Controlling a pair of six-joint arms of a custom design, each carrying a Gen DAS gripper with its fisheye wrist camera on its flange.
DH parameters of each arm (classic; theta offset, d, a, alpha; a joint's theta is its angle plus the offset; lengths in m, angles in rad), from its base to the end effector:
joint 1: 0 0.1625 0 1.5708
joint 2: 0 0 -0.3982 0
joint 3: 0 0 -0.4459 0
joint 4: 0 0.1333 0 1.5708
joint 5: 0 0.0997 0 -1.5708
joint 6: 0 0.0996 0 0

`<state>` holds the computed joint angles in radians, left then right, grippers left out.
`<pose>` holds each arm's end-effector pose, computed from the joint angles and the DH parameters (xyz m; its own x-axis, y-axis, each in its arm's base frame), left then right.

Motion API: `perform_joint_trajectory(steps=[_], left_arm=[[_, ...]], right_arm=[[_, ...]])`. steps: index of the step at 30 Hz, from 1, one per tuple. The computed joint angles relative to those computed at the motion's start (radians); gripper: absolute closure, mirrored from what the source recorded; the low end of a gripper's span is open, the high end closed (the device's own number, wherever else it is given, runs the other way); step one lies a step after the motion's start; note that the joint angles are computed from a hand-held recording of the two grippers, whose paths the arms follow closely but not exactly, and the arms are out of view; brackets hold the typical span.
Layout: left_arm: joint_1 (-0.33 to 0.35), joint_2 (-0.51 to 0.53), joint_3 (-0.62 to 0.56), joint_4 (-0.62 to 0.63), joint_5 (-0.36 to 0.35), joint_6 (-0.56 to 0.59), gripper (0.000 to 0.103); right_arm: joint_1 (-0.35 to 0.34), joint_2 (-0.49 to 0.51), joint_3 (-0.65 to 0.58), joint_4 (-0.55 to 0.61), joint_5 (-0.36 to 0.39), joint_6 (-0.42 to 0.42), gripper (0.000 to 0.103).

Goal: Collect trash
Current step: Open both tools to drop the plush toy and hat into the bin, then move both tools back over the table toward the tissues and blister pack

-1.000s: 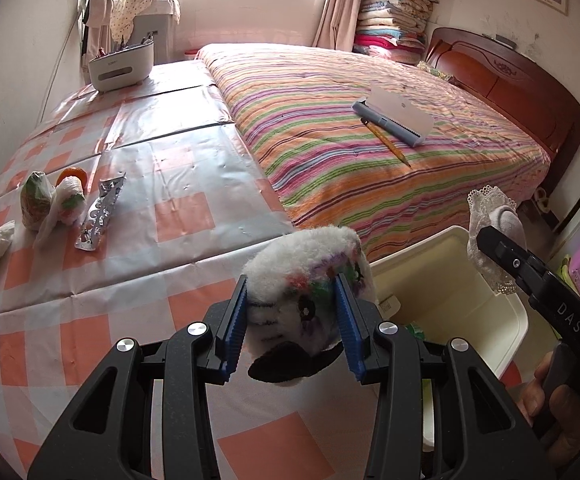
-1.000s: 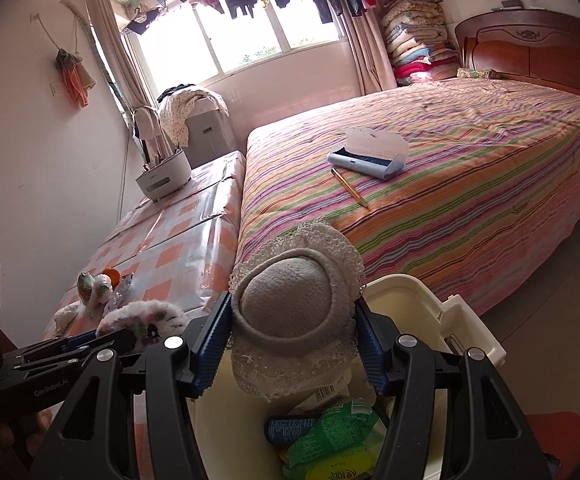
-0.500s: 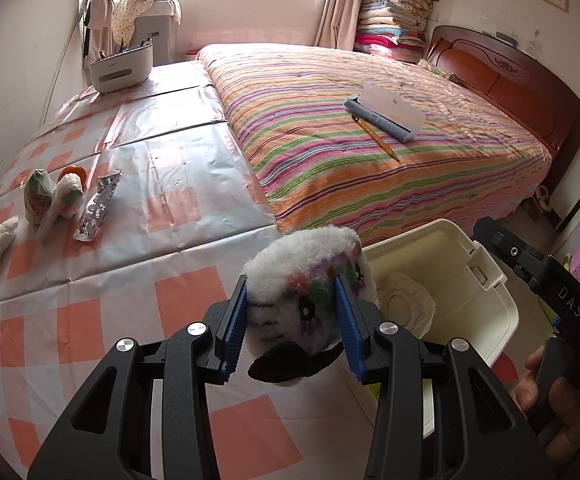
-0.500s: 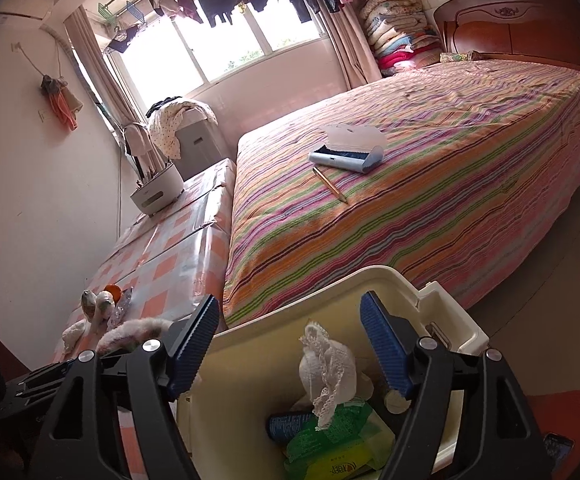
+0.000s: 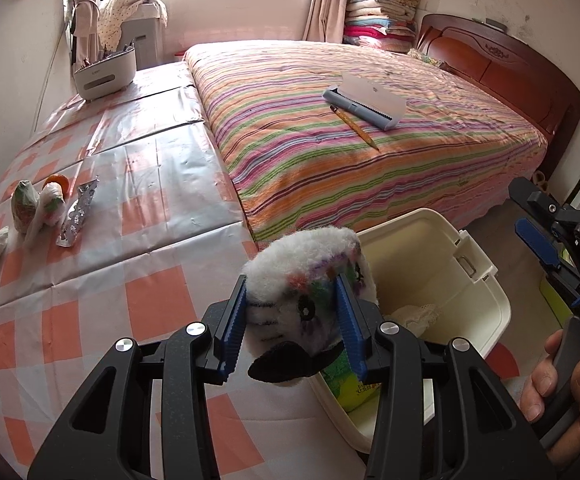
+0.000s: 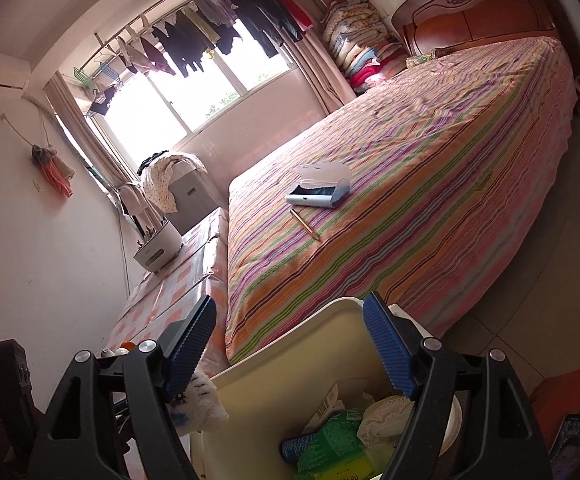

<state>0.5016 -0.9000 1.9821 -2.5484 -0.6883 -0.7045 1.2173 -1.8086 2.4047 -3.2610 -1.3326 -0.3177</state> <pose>-0.3807 -0.4485 0.0074 -0.7437 0.1442 -0.6528 0.5124 0.7502 -0.4180 0.0062 -0.4361 0.3433 -0.9846 -0.0017 0.1747 -0.1566 0.4526 -0.8779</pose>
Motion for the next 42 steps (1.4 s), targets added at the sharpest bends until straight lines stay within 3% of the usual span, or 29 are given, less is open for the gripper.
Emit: perform_joint_trajectory(steps=[11, 21, 26, 28, 42], left_arm=[[0.004, 0.073, -0.061, 0.008, -0.042, 0.039, 0.061], [-0.009, 0.127, -0.097, -0.008, -0.059, 0.089, 0.056], [-0.017, 0.126, -0.091, -0.014, -0.038, 0.084, 0.032], [-0.02, 0.124, -0.087, -0.015, -0.028, 0.077, 0.029], [-0.013, 0.066, -0.037, 0.027, -0.005, 0.018, 0.024]], right_arm=[[-0.067, -0.038, 0.021, -0.073, 0.13, 0.107, 0.029], [-0.071, -0.05, 0.023, -0.042, 0.145, 0.108, 0.029], [-0.074, -0.049, 0.021, -0.034, 0.147, 0.113, 0.029], [-0.072, -0.049, 0.022, -0.034, 0.146, 0.112, 0.029], [-0.044, -0.032, 0.01, -0.005, 0.116, 0.087, 0.029]])
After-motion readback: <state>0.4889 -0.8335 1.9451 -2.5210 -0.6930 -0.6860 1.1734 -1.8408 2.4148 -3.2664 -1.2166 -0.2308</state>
